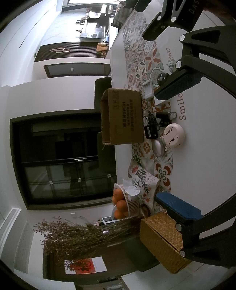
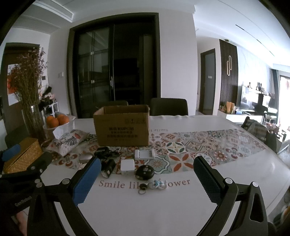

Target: Organize rigid objects

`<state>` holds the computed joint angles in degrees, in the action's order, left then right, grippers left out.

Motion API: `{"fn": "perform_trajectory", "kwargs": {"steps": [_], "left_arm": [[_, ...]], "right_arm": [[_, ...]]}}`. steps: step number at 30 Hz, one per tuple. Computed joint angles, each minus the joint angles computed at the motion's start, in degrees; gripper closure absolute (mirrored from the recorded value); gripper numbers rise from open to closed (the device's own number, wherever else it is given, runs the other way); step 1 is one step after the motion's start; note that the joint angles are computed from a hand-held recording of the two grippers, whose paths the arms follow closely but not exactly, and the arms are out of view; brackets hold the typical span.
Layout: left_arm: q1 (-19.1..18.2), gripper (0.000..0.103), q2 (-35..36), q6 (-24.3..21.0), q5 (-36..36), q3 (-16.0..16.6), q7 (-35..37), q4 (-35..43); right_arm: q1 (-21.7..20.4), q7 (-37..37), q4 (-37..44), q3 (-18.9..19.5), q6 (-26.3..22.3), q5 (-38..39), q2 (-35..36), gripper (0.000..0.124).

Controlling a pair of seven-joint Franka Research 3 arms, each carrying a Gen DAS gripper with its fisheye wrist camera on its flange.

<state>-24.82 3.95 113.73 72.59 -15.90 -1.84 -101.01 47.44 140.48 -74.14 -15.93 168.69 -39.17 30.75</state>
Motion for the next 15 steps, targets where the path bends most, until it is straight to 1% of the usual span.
{"fn": "perform_trajectory", "kwargs": {"steps": [6, 15], "left_arm": [[-0.1, 0.000, 0.0, -0.2, 0.1, -0.1, -0.1, 0.0], [-0.1, 0.000, 0.0, -0.3, 0.1, -0.1, 0.0, 0.0]], "right_arm": [[-0.3, -0.9, 0.1, 0.5, -0.4, 0.8, -0.1, 0.021], [-0.1, -1.0, 0.3, 0.2, -0.1, 1.3, 0.3, 0.021]]}}
